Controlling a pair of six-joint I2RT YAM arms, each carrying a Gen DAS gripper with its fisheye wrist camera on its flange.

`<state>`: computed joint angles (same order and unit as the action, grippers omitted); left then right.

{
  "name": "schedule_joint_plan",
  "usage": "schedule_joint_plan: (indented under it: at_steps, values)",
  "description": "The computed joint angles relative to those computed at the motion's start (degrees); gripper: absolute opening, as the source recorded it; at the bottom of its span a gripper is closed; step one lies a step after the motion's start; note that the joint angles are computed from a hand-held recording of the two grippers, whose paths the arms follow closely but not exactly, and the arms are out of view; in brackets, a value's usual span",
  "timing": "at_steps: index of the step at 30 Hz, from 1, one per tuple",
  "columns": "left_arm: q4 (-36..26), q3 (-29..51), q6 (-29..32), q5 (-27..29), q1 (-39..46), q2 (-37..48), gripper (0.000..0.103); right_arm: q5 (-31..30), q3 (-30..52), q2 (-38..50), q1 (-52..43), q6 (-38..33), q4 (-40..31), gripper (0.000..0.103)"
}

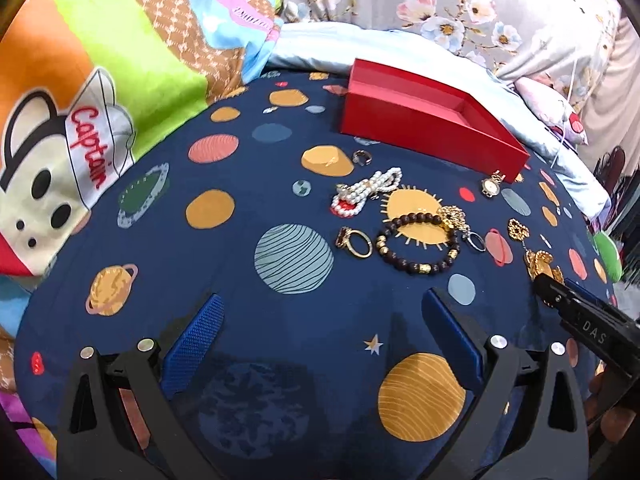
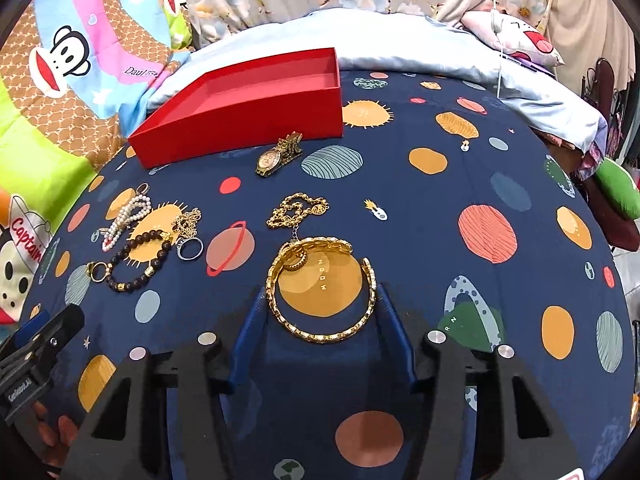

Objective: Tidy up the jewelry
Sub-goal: 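Grasp the gold bangle with the right tool while the left tool grasps the pearl hair clip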

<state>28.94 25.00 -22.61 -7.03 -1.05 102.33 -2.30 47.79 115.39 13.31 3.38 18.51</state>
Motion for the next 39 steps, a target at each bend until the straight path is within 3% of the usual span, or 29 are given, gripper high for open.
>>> schedule_joint_plan:
  at_steps: [10,17,19,23,25,28,36,39]
  values:
    - [0.2,-0.5,0.5,1.0,0.5,-1.8,0.097,-2.8,-5.7,-3.4,-1.2,-0.8,5.5,0.054]
    - [-8.3,11.8,6.5,2.4,2.1,-0.3,0.096,-1.3,-7.3,-4.5,-0.3,-1.4,7.3,0.054]
    - [-10.1,17.0,7.6,3.7,3.1,3.6,0.091,-1.6,-7.0,-4.3,-0.5,-1.3,6.9,0.054]
    - [-15.1,25.3,9.8,5.4,3.8,11.3,0.069,-2.2,-6.5,-3.9,-0.9,-0.9,6.0,0.055]
    - [-16.2,27.2,10.1,5.9,3.8,13.5,0.066,-2.5,-6.0,-3.5,-1.0,-0.8,5.4,0.055]
    - [-15.8,27.4,10.1,6.2,3.7,14.4,0.060,-2.8,-5.5,-3.2,-1.2,-0.6,4.7,0.055]
    - [-14.3,25.8,12.0,8.0,3.2,13.8,0.015,-3.2,-5.0,-2.7,-1.3,-0.6,4.1,0.055]
    - [-14.0,24.6,12.0,8.1,2.7,12.8,0.015,-3.5,-5.5,-3.0,-1.5,-0.6,5.0,0.055]
